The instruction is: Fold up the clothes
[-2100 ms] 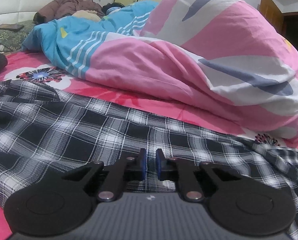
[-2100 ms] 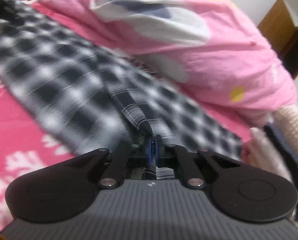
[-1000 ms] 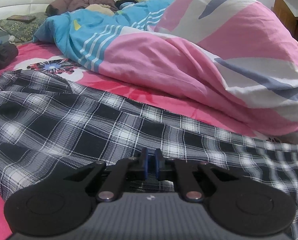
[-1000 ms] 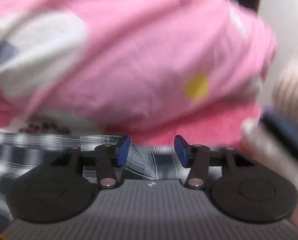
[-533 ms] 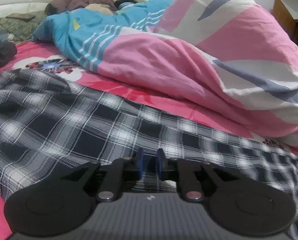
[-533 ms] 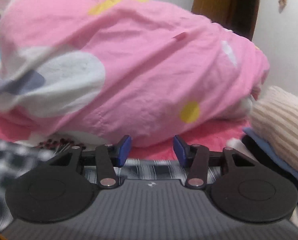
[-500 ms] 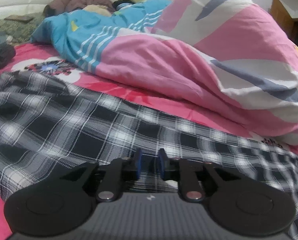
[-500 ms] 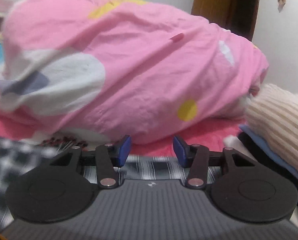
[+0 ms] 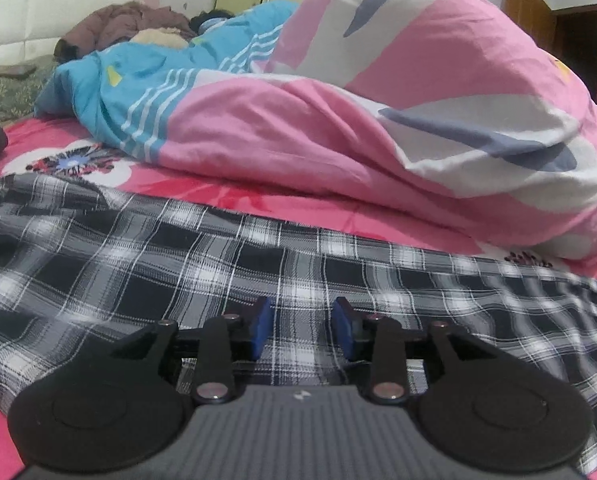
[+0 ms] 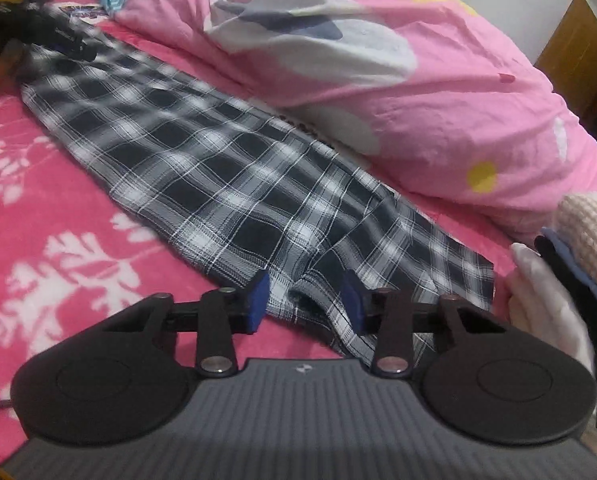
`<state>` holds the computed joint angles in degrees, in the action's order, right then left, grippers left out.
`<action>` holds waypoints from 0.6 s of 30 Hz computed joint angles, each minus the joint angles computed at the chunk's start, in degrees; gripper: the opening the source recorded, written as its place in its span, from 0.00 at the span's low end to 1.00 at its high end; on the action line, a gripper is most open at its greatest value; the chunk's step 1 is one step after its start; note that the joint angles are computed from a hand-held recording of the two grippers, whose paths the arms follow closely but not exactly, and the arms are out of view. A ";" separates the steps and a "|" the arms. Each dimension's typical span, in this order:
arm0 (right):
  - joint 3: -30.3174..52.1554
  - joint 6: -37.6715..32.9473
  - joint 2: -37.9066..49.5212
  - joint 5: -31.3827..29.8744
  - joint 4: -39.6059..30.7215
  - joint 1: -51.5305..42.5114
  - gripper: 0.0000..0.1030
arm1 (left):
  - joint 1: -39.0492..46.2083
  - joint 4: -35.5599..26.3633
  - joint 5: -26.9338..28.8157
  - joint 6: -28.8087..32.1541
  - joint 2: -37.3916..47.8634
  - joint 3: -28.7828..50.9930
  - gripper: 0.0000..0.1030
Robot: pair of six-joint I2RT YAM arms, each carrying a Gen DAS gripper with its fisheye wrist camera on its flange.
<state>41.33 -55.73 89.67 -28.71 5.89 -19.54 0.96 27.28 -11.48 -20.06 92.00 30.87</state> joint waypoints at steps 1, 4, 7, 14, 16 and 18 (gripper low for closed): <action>0.08 -0.17 0.44 0.43 0.39 0.39 0.32 | 0.19 -0.17 0.23 -0.25 0.17 0.12 0.35; 0.12 -1.62 2.29 3.11 2.00 1.43 0.29 | 0.19 -0.43 0.06 -0.19 0.33 0.26 0.35; 1.52 -1.19 5.45 6.10 3.47 2.04 0.21 | -0.06 -0.25 -0.35 -0.04 0.48 0.21 0.35; 8.27 9.93 10.22 7.56 10.62 -0.03 0.02 | -0.35 -0.60 -1.08 -0.41 0.42 0.16 0.34; 13.05 12.03 13.50 10.70 12.91 0.33 0.02 | -0.20 -0.75 -1.17 -0.77 0.34 0.09 0.33; 19.10 13.35 17.79 14.76 14.23 1.01 0.02 | -0.04 -0.91 -1.29 -1.22 0.26 0.01 0.32</action>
<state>60.43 -42.38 107.46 -13.96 20.12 -18.53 0.92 26.37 -12.78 -21.28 92.26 30.88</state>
